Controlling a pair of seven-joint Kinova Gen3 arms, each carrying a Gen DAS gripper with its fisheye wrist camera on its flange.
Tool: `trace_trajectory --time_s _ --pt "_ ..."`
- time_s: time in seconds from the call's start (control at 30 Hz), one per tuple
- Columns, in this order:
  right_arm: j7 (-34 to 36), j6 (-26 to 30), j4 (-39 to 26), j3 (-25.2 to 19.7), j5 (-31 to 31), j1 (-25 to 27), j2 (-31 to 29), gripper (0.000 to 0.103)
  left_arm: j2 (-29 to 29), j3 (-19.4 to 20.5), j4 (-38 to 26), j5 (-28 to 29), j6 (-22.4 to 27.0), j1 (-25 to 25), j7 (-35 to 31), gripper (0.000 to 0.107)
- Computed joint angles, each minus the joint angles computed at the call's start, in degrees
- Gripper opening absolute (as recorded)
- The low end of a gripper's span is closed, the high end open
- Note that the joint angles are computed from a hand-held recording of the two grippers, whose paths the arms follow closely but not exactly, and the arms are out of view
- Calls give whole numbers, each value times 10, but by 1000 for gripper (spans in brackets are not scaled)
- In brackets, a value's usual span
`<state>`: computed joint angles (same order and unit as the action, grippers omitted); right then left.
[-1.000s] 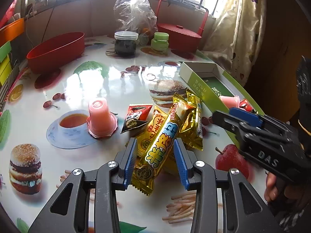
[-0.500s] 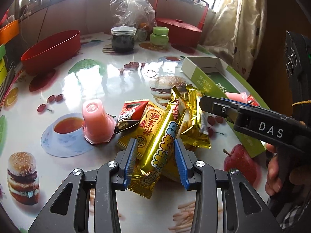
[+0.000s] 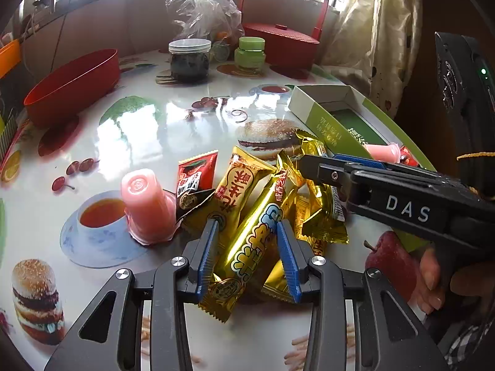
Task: Organize snacks
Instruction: 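Grasp the long gold-wrapped bar with the right tool while the left tool grasps a yellow bar, then lift and carry the gold bar and yellow bar over the green box with both tools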
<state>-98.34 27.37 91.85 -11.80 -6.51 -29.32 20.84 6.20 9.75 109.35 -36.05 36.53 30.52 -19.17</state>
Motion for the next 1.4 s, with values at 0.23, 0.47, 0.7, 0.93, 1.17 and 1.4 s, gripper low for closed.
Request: trace_trajectory --time_s 0.23,0.47,0.7,0.93,1.17,1.4 --pt "-21 10 -1 20 39 -23 -3 29 5 -3 -1 1 -2 3 -7 40" --pt "-19 4 19 19 57 -24 -15 21 0 1 7 -8 2 9 16 34" --pt "-10 -2 42 16 71 -28 -31 20 -13 10 21 4 -5 8 23 26" --pt "10 -2 70 5 58 -15 -53 20 -30 26 39 2 -1 11 50 26" --pt "53 5 96 -9 31 2 -75 20 -50 47 55 7 15 8 66 26" --pt "41 14 111 1 42 -12 -90 22 -63 58 67 21 1 -6 64 26"
